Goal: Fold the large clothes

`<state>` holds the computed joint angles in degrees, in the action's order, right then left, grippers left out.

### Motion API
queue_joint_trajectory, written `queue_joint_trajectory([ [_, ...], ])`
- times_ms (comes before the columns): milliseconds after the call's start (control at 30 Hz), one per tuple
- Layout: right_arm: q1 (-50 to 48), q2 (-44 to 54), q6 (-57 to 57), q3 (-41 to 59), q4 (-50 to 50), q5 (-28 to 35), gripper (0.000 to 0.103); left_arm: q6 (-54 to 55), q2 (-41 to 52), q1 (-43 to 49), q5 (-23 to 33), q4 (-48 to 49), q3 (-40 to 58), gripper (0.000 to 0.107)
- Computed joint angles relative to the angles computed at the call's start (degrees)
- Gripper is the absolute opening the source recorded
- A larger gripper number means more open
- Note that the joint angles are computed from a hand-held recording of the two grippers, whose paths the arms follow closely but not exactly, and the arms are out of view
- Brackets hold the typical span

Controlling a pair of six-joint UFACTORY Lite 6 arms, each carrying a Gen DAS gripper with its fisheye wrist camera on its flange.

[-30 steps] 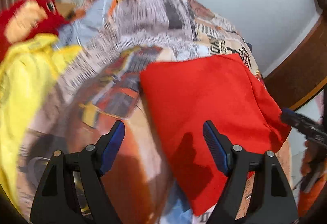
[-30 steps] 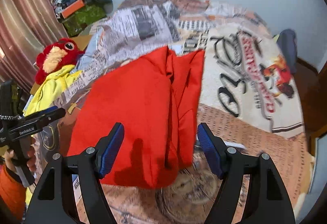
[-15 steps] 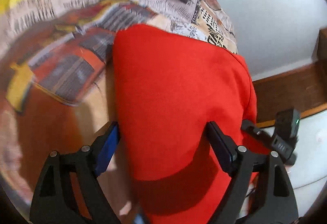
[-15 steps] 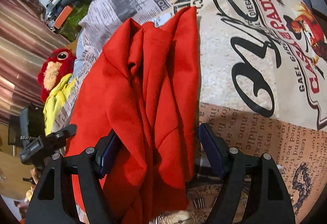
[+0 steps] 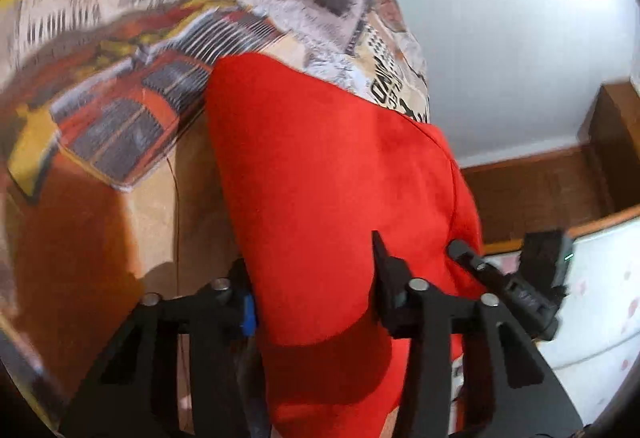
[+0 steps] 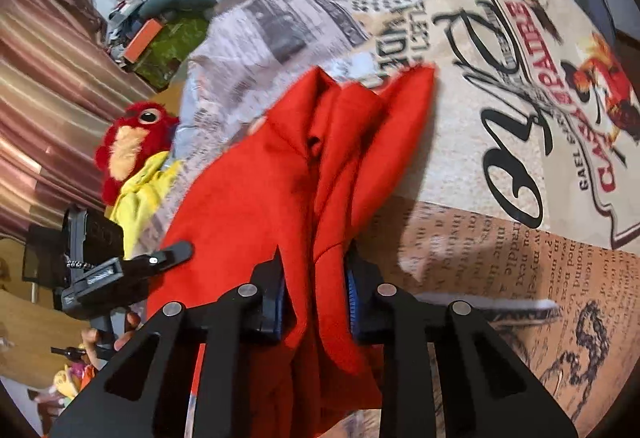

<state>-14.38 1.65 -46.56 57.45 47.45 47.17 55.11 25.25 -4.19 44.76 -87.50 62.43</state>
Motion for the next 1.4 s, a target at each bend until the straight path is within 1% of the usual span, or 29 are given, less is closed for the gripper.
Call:
queue_joint_trajectory([
  [67,3.7,-4.0,3.7,-0.9,-2.7,-1.4,0.020,-3.9,-3.4,-0.5,-1.9,6.0,0.7,0.040],
  [233,14.6,-10.5,16.0,-0.4,-11.8,-6.1,0.020,-8.3,-9.5,4.4,1.1,14.1,2.0,0.040],
  [333,19.6,-9.3,20.5,3.0,-13.5,-8.1,0.020,-9.3,-11.8,9.7,4.3,18.4,4.6,0.040],
  [367,20.0,-9.2,20.2,3.2,-12.8,-8.6,0.020,-10.2,-11.8,11.6,5.3,20.3,6.8,0.040],
  [400,21.1,-8.1,22.1,4.7,-13.6,-8.8,0.020,-10.7,-11.5,12.6,5.8,21.7,8.6,0.040],
  [467,24.1,-5.2,23.8,7.6,-13.5,-11.4,0.020,-11.9,-9.9,14.5,6.7,24.6,13.2,0.040],
  [600,29.0,2.6,26.3,13.8,-13.0,-16.1,0.020,-14.1,-2.7,17.0,7.5,30.2,24.6,0.040],
  [667,30.2,7.8,25.2,17.2,-10.6,-18.0,0.020,-14.6,2.3,17.6,7.3,32.3,30.2,0.040],
  [800,31.4,16.2,22.2,21.4,-6.2,-21.2,0.020,-12.9,11.6,18.1,4.9,32.7,37.4,0.040],
  [833,31.5,19.4,19.8,22.3,-3.5,-22.6,0.020,-13.2,14.5,17.9,4.1,33.0,39.5,0.040],
  [933,31.3,27.1,15.7,25.0,1.7,-23.2,0.021,-15.3,23.4,17.4,2.4,35.7,45.0,0.040],
  [1000,31.1,31.9,19.1,27.5,-0.9,-22.3,0.021,-18.7,29.5,16.3,1.6,39.7,48.6,0.042],
  [1033,31.0,34.6,21.1,28.4,-2.8,-22.3,0.021,-18.1,30.2,16.1,-0.1,39.9,47.8,0.047],
  [1067,31.3,35.6,24.5,28.2,-6.7,-23.4,0.022,-15.1,29.8,16.3,-2.0,38.1,45.6,0.049],
  [1100,31.5,35.4,25.4,27.0,-8.8,-24.2,0.023,-10.9,29.1,17.1,-2.0,34.8,43.5,0.051],
  [1167,30.7,34.5,22.3,24.9,-7.8,-24.3,0.026,-9.2,28.3,18.1,-0.4,33.4,42.4,0.052],
  [1233,30.1,32.5,23.7,22.8,-9.3,-24.6,0.040,-9.5,26.6,17.6,-1.8,35.4,40.7,0.054],
  [1300,30.5,30.1,31.4,21.4,-17.0,-25.0,0.049,-9.2,22.3,16.6,-5.1,37.8,35.8,0.057],
  [1333,30.8,29.3,35.6,21.1,-21.5,-24.9,0.052,-9.3,20.7,16.2,-6.5,38.9,33.9,0.059],
  [1367,31.1,28.3,39.1,20.2,-25.2,-25.0,0.053,-9.3,17.8,15.6,-8.4,40.4,30.5,0.061],
  [1400,31.0,27.8,40.2,19.4,-26.7,-25.3,0.054,-9.4,15.8,15.1,-9.8,41.4,28.1,0.061],
])
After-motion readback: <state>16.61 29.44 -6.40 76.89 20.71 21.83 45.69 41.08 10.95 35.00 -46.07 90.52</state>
